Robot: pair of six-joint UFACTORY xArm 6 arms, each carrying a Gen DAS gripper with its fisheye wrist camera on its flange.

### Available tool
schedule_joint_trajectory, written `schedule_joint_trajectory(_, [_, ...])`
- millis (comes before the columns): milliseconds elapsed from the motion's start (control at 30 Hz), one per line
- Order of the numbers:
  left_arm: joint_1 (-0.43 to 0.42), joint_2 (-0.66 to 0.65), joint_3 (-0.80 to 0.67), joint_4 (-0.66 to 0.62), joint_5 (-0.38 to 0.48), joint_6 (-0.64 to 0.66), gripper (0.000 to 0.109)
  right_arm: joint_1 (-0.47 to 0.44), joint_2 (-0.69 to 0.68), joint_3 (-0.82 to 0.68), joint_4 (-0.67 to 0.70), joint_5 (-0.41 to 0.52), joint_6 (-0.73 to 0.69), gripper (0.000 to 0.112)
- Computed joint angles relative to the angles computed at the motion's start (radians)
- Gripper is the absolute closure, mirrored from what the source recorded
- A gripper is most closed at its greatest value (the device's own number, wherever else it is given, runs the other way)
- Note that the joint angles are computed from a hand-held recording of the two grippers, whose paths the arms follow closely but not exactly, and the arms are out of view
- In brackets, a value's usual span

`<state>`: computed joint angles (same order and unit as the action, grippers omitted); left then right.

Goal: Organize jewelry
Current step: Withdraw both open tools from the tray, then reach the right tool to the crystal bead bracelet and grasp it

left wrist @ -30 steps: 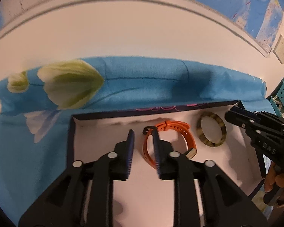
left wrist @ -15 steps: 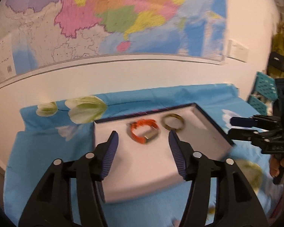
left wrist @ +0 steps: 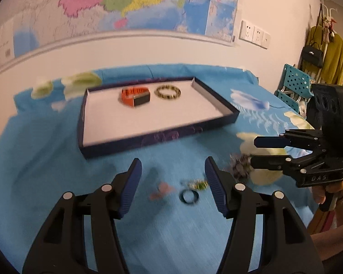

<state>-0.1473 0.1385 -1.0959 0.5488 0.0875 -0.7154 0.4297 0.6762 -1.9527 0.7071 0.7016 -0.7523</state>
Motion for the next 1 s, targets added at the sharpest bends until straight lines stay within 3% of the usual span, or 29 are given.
schedule_joint_trajectory(300, [-0.033,-0.013,0.049,0.016,0.023,-0.031,0.052,0.022,-0.051,0.118,-0.016,-0.068,-0.006,0.069])
schedule_joint_trajectory(500, [-0.044,-0.011,0.048,-0.010,0.032,-0.006,0.052,0.028,-0.043,0.115,-0.038,-0.092,0.015,0.080])
schedule_joint_trajectory(767, [-0.046,-0.008,0.047,-0.034,0.034,0.008,0.052,0.044,-0.038,0.113,-0.100,-0.132,0.026,0.084])
schedule_joint_trajectory(900, [-0.047,-0.008,0.047,-0.045,0.035,0.019,0.052,0.045,-0.034,0.109,-0.118,-0.123,0.031,0.099])
schedule_joint_trajectory(1000, [-0.048,-0.006,0.047,-0.056,0.032,0.027,0.052,0.043,-0.041,0.114,-0.096,-0.123,0.019,0.104])
